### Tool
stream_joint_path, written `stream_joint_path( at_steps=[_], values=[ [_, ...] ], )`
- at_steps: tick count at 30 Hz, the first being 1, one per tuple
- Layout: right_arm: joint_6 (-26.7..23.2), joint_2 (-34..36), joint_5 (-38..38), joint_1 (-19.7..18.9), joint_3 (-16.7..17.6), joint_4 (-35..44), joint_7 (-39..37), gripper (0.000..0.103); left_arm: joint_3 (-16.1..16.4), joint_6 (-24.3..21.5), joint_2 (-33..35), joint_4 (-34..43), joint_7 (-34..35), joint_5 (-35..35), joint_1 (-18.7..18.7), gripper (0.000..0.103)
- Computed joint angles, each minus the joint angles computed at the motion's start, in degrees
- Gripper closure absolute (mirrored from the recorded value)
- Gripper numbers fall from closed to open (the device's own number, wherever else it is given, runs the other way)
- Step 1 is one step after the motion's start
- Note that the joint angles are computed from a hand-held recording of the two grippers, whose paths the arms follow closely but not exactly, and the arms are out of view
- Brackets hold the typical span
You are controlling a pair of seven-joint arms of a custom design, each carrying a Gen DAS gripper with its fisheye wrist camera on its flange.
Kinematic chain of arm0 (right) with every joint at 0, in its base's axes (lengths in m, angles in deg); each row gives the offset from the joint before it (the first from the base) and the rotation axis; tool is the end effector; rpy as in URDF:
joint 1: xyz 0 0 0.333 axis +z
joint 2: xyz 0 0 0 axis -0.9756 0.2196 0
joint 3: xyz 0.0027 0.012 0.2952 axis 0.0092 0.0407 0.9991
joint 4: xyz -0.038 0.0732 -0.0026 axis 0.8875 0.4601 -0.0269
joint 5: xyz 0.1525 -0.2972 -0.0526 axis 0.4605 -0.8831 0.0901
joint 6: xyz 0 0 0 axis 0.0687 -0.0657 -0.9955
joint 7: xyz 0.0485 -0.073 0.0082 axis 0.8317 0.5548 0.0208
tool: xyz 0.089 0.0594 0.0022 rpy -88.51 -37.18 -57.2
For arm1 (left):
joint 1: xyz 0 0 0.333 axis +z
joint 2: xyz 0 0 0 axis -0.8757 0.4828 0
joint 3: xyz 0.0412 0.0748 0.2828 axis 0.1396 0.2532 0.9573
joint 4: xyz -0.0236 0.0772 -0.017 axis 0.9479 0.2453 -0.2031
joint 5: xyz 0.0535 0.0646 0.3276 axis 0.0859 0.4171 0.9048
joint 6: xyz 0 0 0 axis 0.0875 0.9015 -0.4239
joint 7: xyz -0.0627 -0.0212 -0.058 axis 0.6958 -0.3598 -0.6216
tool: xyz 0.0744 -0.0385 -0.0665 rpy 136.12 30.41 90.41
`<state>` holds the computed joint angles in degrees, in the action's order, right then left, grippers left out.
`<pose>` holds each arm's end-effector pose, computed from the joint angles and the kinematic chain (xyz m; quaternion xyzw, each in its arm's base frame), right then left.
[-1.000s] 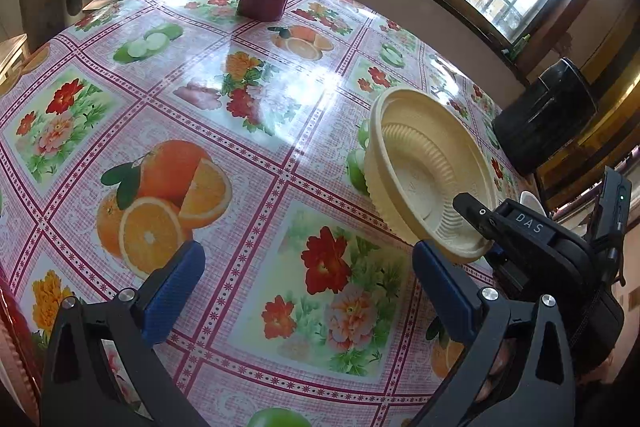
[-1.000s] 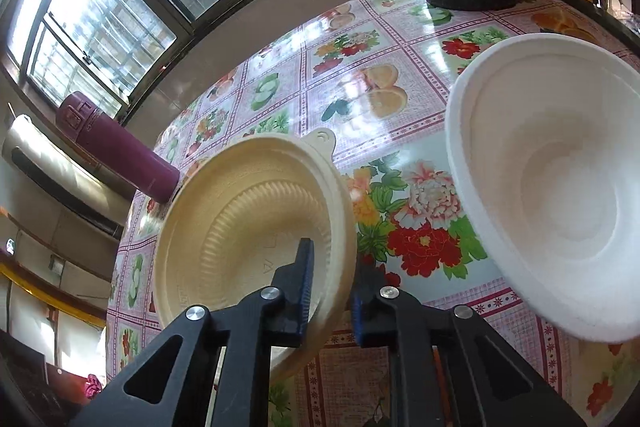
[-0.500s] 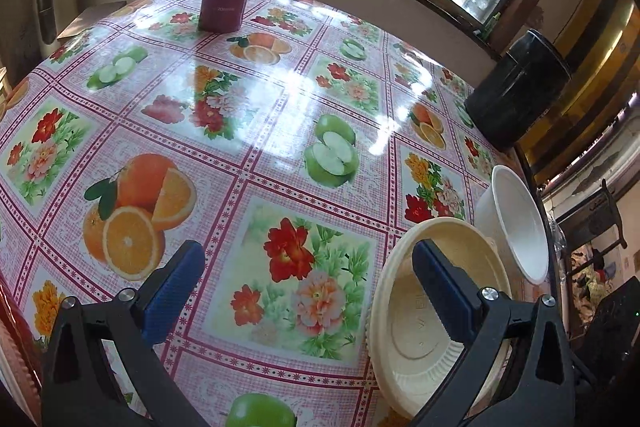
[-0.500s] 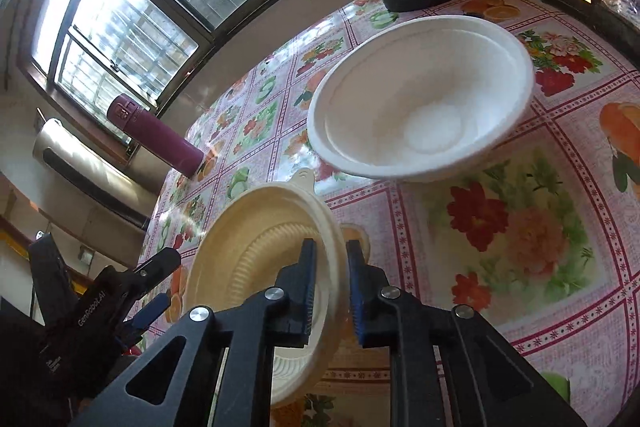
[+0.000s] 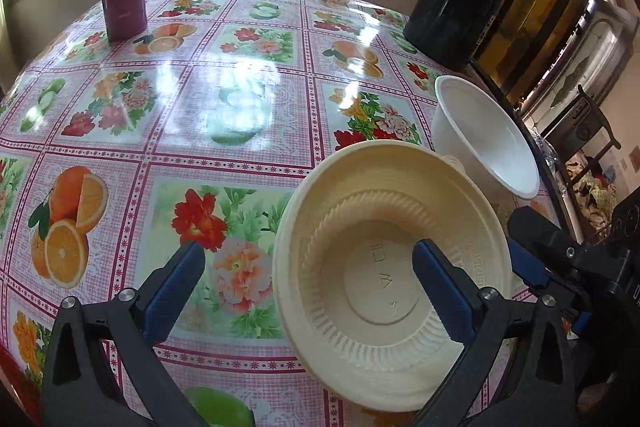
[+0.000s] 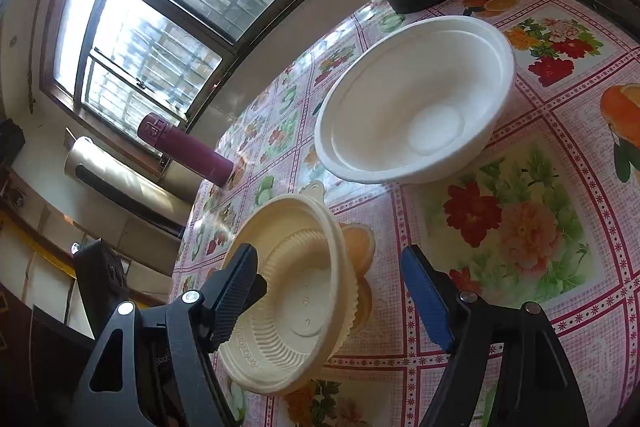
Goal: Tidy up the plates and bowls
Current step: 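Close the left tool on the beige bowl rim while the right tool holds it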
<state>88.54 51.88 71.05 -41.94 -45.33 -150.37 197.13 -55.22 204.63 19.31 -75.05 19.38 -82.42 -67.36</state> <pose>0.6247 0.4215 0.3647 -0.4679 0.7525 -0.0400 0.4617 0.6759 -0.1631 0.3854 -0.5919 0.7401 -0.3046 0.0957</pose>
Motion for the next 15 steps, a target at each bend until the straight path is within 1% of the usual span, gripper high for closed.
stream_joint_path(
  at_steps=[2, 4, 6, 7, 8, 9, 10, 12, 15],
  values=[
    [-1.1, 0.1, -0.3, 0.7, -0.9, 0.6, 0.4, 0.026, 0.4, 1.8, -0.7, -1.3, 0.0, 0.6, -0.5, 0.0],
    [-2.2, 0.5, -0.5, 0.5, -0.6, 1.4, -0.1, 0.029, 0.4, 2.9, -1.1, -1.9, 0.2, 0.7, -0.4, 0.0],
    [-3.4, 1.4, -0.5, 0.1, 0.3, 3.0, -1.2, 0.036, 0.7, 4.0, -1.3, -2.5, -0.1, 0.9, -0.6, 0.0],
    [-4.6, 1.8, -0.6, 0.3, 0.2, 4.0, -1.5, 0.043, 1.2, 4.7, -1.4, -2.8, -0.6, 1.2, -0.9, 0.002],
    [-5.8, 2.5, -0.7, 0.4, 0.2, 5.4, -1.9, 0.047, 1.7, 5.1, -1.4, -2.9, -1.3, 1.6, -1.2, 0.01],
    [-6.0, 2.5, -0.9, 0.4, 0.1, 5.3, -1.9, 0.048, 1.9, 5.1, -1.4, -2.8, -1.8, 1.8, -1.3, 0.019],
    [-6.0, 2.6, -0.9, 0.5, 0.0, 5.3, -1.7, 0.051, 2.0, 4.8, -1.2, -2.5, -2.2, 1.9, -1.2, 0.023],
    [-6.1, 2.6, -1.1, 0.8, -0.6, 5.1, -0.8, 0.056, 1.4, 2.9, -0.6, -1.5, -2.5, 1.5, -0.4, 0.041],
    [-5.2, 2.0, -1.9, 1.3, -1.9, 3.7, 1.0, 0.063, 0.5, 0.9, 0.4, -0.1, -2.3, 0.7, 0.5, 0.056]
  ],
)
